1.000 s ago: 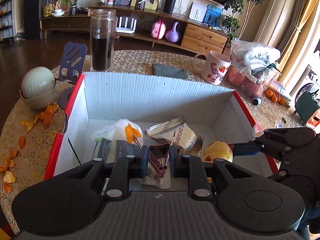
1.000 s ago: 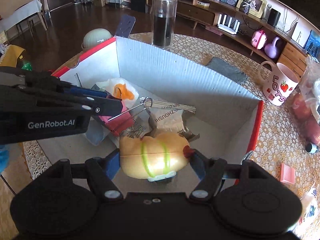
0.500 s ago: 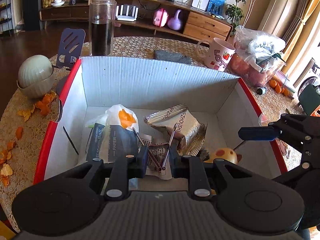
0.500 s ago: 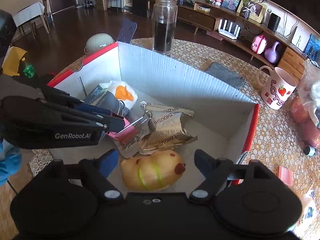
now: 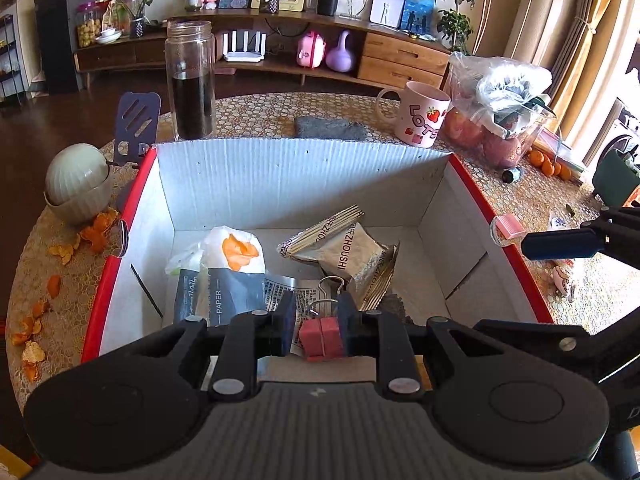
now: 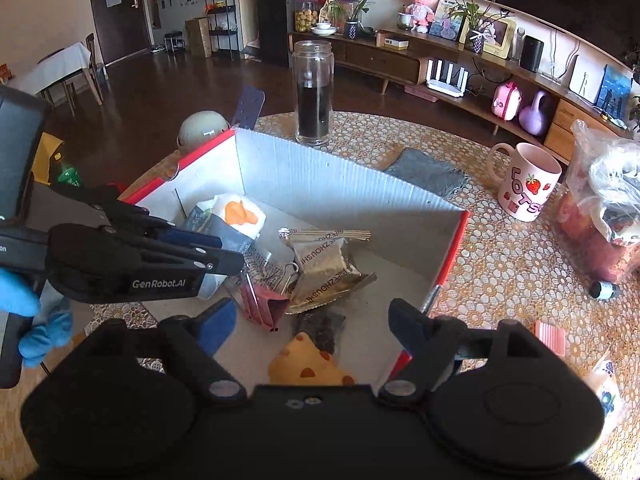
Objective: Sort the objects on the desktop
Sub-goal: 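Open both tools to drop the clip and toy into the box, then withdraw both tools from the box toward the remaining table items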
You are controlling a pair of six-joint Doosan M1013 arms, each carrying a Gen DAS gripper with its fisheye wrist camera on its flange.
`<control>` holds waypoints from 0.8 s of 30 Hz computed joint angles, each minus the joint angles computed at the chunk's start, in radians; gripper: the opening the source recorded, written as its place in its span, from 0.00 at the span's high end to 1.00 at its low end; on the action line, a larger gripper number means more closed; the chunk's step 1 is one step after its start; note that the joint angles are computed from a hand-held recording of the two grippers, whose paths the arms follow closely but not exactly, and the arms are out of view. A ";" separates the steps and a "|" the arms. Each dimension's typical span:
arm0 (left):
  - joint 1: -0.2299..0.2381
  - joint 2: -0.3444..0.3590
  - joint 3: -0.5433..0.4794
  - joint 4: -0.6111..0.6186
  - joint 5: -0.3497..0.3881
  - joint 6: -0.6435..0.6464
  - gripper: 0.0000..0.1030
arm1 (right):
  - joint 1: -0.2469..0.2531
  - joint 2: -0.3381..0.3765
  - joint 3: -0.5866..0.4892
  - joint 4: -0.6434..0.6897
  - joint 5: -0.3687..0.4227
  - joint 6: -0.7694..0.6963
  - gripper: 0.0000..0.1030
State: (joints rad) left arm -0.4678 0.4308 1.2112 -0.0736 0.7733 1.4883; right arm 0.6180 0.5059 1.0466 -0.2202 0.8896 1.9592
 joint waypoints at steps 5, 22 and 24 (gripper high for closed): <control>-0.015 -0.027 0.022 0.018 -0.022 0.005 0.80 | 0.001 -0.042 0.048 -0.023 -0.044 0.035 0.19; -0.077 -0.113 0.097 0.005 -0.082 0.056 0.76 | 0.019 -0.193 0.250 -0.133 -0.184 0.205 0.19; -0.090 -0.122 0.112 0.018 -0.100 0.053 0.76 | 0.021 -0.215 0.281 -0.162 -0.196 0.241 0.17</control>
State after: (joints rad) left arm -0.5582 0.3088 1.3229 -0.0555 0.6737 1.5408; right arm 0.6387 0.2906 1.3275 -0.3823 0.6938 2.2006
